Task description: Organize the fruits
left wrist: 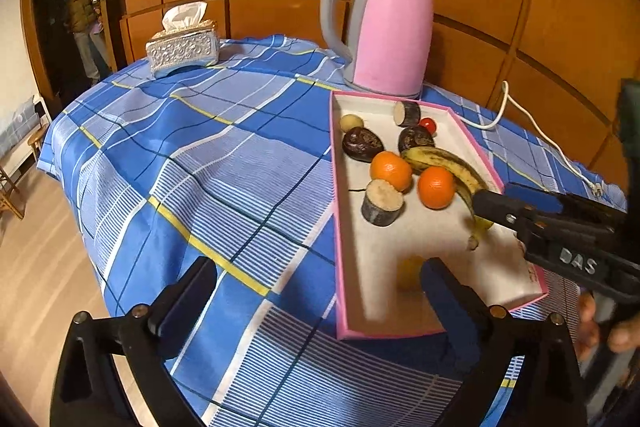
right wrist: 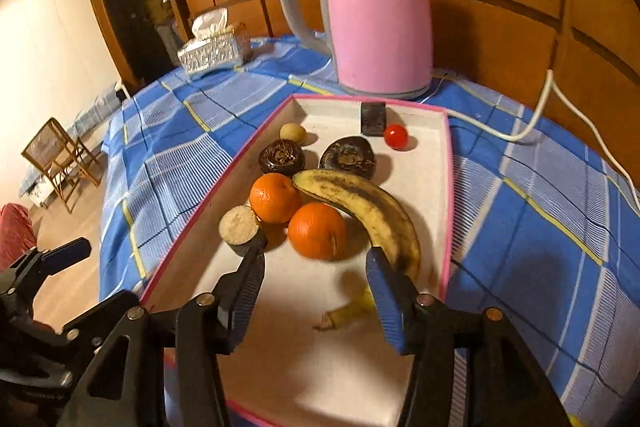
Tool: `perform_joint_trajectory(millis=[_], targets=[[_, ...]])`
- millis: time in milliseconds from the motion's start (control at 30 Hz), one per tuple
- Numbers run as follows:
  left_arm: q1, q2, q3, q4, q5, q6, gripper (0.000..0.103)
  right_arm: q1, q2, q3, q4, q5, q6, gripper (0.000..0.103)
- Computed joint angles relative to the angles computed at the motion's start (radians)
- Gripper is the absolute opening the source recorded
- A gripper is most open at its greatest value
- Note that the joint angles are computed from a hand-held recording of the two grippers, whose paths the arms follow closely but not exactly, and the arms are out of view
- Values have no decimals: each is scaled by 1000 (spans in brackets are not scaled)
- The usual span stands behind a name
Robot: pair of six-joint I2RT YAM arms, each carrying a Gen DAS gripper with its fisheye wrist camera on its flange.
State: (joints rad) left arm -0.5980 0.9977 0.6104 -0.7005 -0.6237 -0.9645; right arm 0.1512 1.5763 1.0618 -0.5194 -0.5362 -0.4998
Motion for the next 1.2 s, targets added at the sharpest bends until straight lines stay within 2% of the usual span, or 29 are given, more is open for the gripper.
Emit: perform_joint_trajectory(millis=[233, 267, 333, 500, 633, 933, 1200], targets=[[-119, 44, 56, -47, -82, -88, 103, -84, -222, -178, 101, 66, 43, 56], [-140, 61, 70, -62, -95, -111, 103, -93, -263, -215, 126, 120, 69, 56], [-182, 104, 100, -103, -131, -160, 103, -118, -308, -256, 151, 155, 99, 56], [-270, 188, 159, -174, -189, -246, 103, -195, -378, -323, 168, 200, 139, 56], [-341, 228, 192, -229, -256, -323, 103, -229, -413, -345, 168, 194, 137, 56], [-351, 213, 181, -224, -256, -353, 103, -217, -474, -390, 179, 193, 137, 56], [-352, 210, 172, -200, -242, -336, 103, -215, -488, -405, 183, 194, 136, 56]])
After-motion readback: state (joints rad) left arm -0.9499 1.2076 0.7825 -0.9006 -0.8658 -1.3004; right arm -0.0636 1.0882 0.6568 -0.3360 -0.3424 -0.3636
